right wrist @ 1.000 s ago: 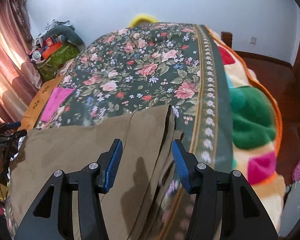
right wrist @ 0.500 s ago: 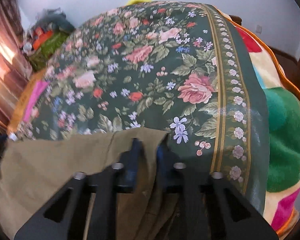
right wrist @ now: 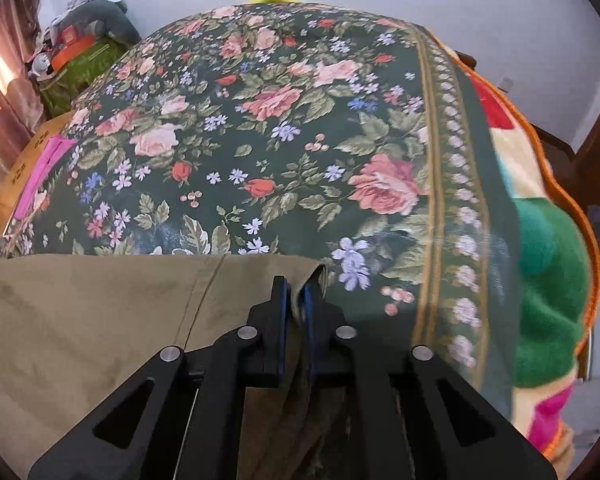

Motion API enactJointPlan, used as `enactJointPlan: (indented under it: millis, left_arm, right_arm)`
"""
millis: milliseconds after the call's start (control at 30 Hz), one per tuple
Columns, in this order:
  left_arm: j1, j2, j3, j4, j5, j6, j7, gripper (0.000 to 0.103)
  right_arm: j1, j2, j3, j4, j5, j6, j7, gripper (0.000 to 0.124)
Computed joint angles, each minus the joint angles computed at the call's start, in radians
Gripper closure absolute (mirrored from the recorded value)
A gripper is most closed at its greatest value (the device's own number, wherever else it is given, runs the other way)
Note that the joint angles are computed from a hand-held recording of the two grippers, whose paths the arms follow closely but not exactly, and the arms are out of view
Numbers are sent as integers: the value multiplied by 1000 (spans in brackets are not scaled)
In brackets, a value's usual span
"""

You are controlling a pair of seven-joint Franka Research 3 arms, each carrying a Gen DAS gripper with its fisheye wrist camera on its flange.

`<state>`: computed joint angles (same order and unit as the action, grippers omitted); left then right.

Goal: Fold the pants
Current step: 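Fold the pants over and open both tools to flatten them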

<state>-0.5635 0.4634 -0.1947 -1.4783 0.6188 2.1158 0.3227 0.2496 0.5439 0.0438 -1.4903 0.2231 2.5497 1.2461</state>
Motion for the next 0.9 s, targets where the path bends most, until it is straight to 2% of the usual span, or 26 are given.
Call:
enactJointPlan:
  millis: [67,167,200,233,300,367,433,500,633,767,900]
  left_arm:
    - [-4,-14,-5,0,1,-16,16,20]
    - [-13,-31,-12,9,13,-35,49,20]
    - [-16,-35,-14,14,18,-37,56,20]
    - [-19,-36,-15,23,22,-39,65,19]
    - [-26,-34,-18,50,28,-40,82,17]
    - [-39,-20,-16,93,38,-47,90,9]
    - [-52,-3,-8,131,48,-58,87,0]
    - [-62,28,-5,184,43,-75,101,0]
    - [-51,86,-16,252,-42,-53,155,0]
    - [-63,174,-12,352,-109,-79,232,0]
    - [-58,242,-17,413,-196,-113,312,0]
  right_arm:
    - [-8,-35,7,-25,15,-6,-3,113]
    - [-43,-108,53,-97,100,20,-68,104]
    - [-45,-129,60,-118,121,29,-86,95]
    - [-49,-165,72,-154,151,48,-115,80]
    - [-47,-208,83,-200,194,78,-156,66]
    - [-51,-252,105,-238,261,80,-221,60]
    - [-44,-290,118,-270,324,72,-274,48]
    - [-36,-305,122,-281,382,63,-319,44]
    - [-11,-317,117,-288,446,-28,-364,43]
    - [32,-288,100,-288,399,-63,-336,43]
    - [49,-233,84,-252,331,-171,-255,43]
